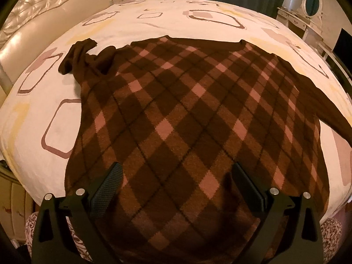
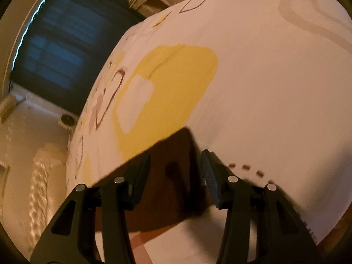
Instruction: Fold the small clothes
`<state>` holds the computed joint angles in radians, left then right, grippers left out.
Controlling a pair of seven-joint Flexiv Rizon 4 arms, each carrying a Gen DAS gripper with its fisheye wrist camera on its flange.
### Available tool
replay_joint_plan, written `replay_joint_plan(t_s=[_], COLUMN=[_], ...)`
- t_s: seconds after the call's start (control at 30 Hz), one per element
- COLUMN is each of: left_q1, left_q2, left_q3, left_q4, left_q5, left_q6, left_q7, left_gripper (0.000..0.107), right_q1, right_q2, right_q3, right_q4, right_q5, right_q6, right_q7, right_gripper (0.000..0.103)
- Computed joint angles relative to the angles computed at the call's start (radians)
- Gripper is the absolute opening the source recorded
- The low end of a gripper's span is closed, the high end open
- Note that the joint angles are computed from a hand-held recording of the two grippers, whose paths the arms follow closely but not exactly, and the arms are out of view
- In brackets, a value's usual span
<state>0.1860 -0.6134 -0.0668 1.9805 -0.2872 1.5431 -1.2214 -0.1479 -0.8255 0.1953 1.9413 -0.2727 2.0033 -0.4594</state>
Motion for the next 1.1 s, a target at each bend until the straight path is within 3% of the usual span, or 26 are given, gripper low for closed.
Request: replay_joint_plan(t_s=[0.07, 0.13, 0.17, 0.2, 0.3, 0.33, 0.43, 0.57, 0.7, 0.87, 1.0, 1.1], left_q1=[0.003, 0.002, 0.003, 0.005, 0.021, 0.031, 0.061, 0.083, 0.133, 0.208, 0.294, 0.358], left_q2=[0.000, 0.000, 0.001, 0.003, 0.007, 0.009, 0.016, 0.026, 0.041, 0.060, 0.075, 0.081], left_q3=[-0.004, -0.001, -0.003, -0.005, -0.018, -0.025, -0.041, -0.042, -0.067, -0.106, -0.154, -0.192], left_q4=[0.003, 0.003, 0.006, 0.007, 0.015, 0.019, 0.028, 0.033, 0.054, 0.090, 0.129, 0.153], left_q5=[-0.003, -0.002, -0.002, -0.002, -0.002, -0.003, -0.009, -0.013, -0.016, -0.014, -0.006, 0.001], left_q6=[0.003, 0.003, 0.004, 0.004, 0.017, 0.024, 0.037, 0.032, 0.049, 0.077, 0.105, 0.112], left_q7=[-0.003, -0.005, -0.006, -0.005, 0.003, 0.006, 0.013, 0.022, 0.050, 0.092, 0.126, 0.143], left_gripper=[0.099, 0.099, 0.099, 0.099, 0.099, 0.099, 0.099, 0.099, 0.099, 0.099, 0.099, 0.099], right_q1=[-0.044, -0.028, -0.025, -0.019, 0.112, 0.122, 0.063, 0.063, 0.057, 0.141, 0.220, 0.229], right_q2=[-0.001, 0.021, 0.024, 0.026, 0.067, 0.066, 0.047, 0.071, 0.074, 0.070, 0.053, -0.005], right_q3=[0.046, 0.044, 0.051, 0.050, -0.094, -0.107, -0.047, -0.009, 0.038, 0.040, 0.049, 0.118], right_q4=[-0.018, -0.014, -0.028, -0.033, -0.010, -0.001, 0.025, 0.051, 0.025, -0.092, -0.212, -0.354], right_q5=[-0.083, -0.109, -0.113, -0.111, 0.010, 0.049, 0.097, 0.120, 0.067, -0.018, -0.121, -0.276], right_q6=[-0.061, -0.126, -0.172, -0.192, -0.185, -0.160, -0.091, 0.014, 0.122, 0.166, 0.114, 0.023], right_q7=[-0.019, -0.050, -0.067, -0.071, -0.067, -0.058, -0.053, -0.053, -0.001, 0.064, 0.096, 0.132], right_gripper=[0.040, 0.012, 0.004, 0.004, 0.003, 0.003, 0.003, 0.003, 0.003, 0.003, 0.003, 0.003])
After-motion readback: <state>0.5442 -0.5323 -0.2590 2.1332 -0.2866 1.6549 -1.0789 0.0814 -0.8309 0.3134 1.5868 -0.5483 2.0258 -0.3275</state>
